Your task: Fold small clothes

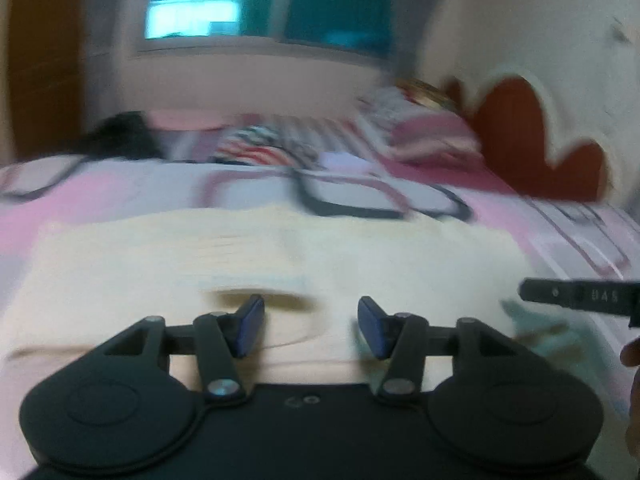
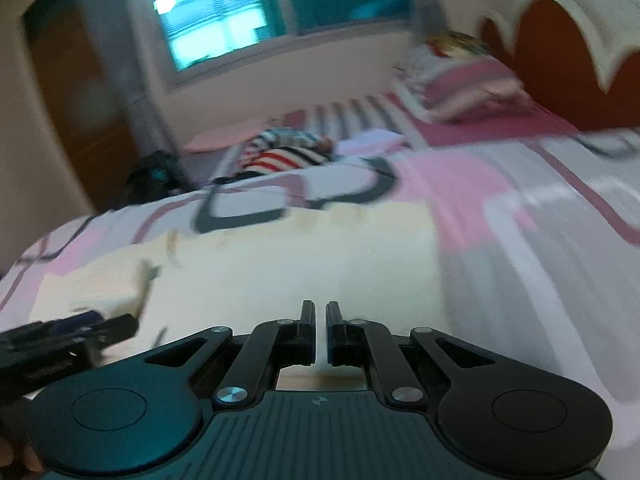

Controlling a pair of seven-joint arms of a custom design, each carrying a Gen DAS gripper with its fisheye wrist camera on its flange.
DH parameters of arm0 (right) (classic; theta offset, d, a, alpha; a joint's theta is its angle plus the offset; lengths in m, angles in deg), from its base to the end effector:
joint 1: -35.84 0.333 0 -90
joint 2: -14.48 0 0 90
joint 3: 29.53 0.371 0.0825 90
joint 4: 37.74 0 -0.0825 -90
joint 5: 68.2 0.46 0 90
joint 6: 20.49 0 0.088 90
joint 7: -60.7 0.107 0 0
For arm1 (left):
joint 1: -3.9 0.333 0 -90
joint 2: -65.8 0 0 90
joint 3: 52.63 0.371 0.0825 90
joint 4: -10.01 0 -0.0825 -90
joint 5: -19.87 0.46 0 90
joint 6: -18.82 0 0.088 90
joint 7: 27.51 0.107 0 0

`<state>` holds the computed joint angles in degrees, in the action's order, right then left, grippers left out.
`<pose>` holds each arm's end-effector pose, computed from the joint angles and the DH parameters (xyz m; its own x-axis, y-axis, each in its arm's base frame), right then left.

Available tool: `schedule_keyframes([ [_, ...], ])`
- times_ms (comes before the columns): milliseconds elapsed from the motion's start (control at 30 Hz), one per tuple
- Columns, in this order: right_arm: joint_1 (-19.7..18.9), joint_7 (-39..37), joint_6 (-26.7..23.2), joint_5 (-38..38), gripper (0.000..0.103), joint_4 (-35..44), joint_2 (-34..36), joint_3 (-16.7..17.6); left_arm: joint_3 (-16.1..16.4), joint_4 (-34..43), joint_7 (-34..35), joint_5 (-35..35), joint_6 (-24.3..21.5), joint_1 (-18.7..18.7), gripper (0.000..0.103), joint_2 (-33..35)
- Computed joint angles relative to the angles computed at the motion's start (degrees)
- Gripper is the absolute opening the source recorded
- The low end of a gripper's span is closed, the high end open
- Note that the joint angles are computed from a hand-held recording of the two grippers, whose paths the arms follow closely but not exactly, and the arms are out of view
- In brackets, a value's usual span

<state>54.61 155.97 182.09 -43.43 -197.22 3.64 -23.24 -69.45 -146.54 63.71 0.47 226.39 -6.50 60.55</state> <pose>0.4292 0.1439 0.3659 0.0025 -0.9632 -0.2689 -0.6281 0.2077 -0.7499 0.4400 -0.1787 0.3557 -0.1848 -0.9759 0.1160 -0.5784 0.0126 -0.8157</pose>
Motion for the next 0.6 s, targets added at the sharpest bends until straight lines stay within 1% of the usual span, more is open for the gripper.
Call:
schedule_keyframes([
  [33, -0.15, -1.50, 0.39, 0.25, 0.026, 0.56, 0.47, 1.06, -0.20, -1.46, -0.03, -2.71, 0.12, 0.31, 0.050, -1.70],
  [67, 0.24, -2.27, 1.38, -0.06, 0.064, 1.06, 1.11, 1.60, -1.16, -3.04, 1.02, -6.62, 0.16, 1.23, 0.050, -3.53],
  [100, 0.95, -2.79, 3.70, -0.61, 0.080, 1.65, 2.34, 2.13, -2.78, -3.98, 2.84, -10.58, 0.14, 2.50, 0.050, -4.90],
  [133, 1.90, -2.65, 6.21, -2.56, 0.080, 1.90, 3.38, 1.95, -4.02, -5.03, 4.26, -13.68, -0.19, 3.85, 0.050, -6.26],
  [167, 2.87, -1.53, 7.14, -6.42, 0.080, 2.36, 4.13, 1.09, -5.55, -5.62, 6.24, -16.80, -1.25, 5.56, 0.050, -7.41],
  [200, 3.59, -1.29, 7.04, -8.91, 0.072, 3.32, 4.96, 0.93, -8.33, -5.17, 9.64, -21.42, -3.22, 8.26, 0.050, -8.33],
  [233, 4.12, -0.84, 6.70, -11.17, 0.065, 4.24, 5.70, 0.71, -9.83, -5.17, 11.14, -23.60, -4.69, 10.28, 0.050, -8.93],
  [267, 4.59, -0.74, 5.98, -13.06, 0.054, 5.39, 6.54, 0.74, -9.88, -5.43, 10.73, -23.51, -5.94, 11.24, 0.050, -9.57],
  [333, 5.39, -5.19, 4.75, -11.33, 0.053, 8.11, 8.57, 2.35, -7.46, -6.11, 7.07, -20.08, -7.30, 11.04, 0.050, -10.18],
  [367, 5.86, -7.60, 4.40, -10.52, 0.053, 9.23, 9.48, 2.89, -5.35, -6.39, 4.82, -17.49, -8.03, 10.22, 0.050, -10.36],
  [400, 6.32, -9.52, 3.71, -10.35, 0.053, 10.45, 10.49, 3.18, -2.59, -6.54, 2.33, -14.46, -9.04, 8.83, 0.050, -10.49],
  [433, 6.77, -11.47, 2.75, -10.00, 0.053, 11.61, 11.46, 3.38, -0.99, -6.55, 0.40, -12.64, -9.73, 8.11, 0.050, -10.58],
  [467, 7.36, -14.12, 2.24, -8.74, 0.053, 12.61, 12.43, 3.57, 0.81, -6.64, -1.66, -10.68, -9.47, 7.08, 0.050, -10.44],
  [500, 8.50, -18.79, 2.24, -5.28, 0.053, 13.75, 13.59, 3.76, 4.32, -7.26, -4.28, -7.23, -9.11, 4.92, 0.050, -10.62],
  [567, 11.49, -29.42, 3.08, 3.20, 0.053, 15.98, 16.05, 3.35, 10.33, -7.11, -9.25, -0.87, -9.18, 1.24, 0.050, -10.06],
  [600, 13.39, -34.78, 3.99, 8.18, 0.052, 17.06, 17.11, 2.87, 11.90, -6.99, -10.99, 1.44, -8.66, 0.39, 0.050, -9.40],
])
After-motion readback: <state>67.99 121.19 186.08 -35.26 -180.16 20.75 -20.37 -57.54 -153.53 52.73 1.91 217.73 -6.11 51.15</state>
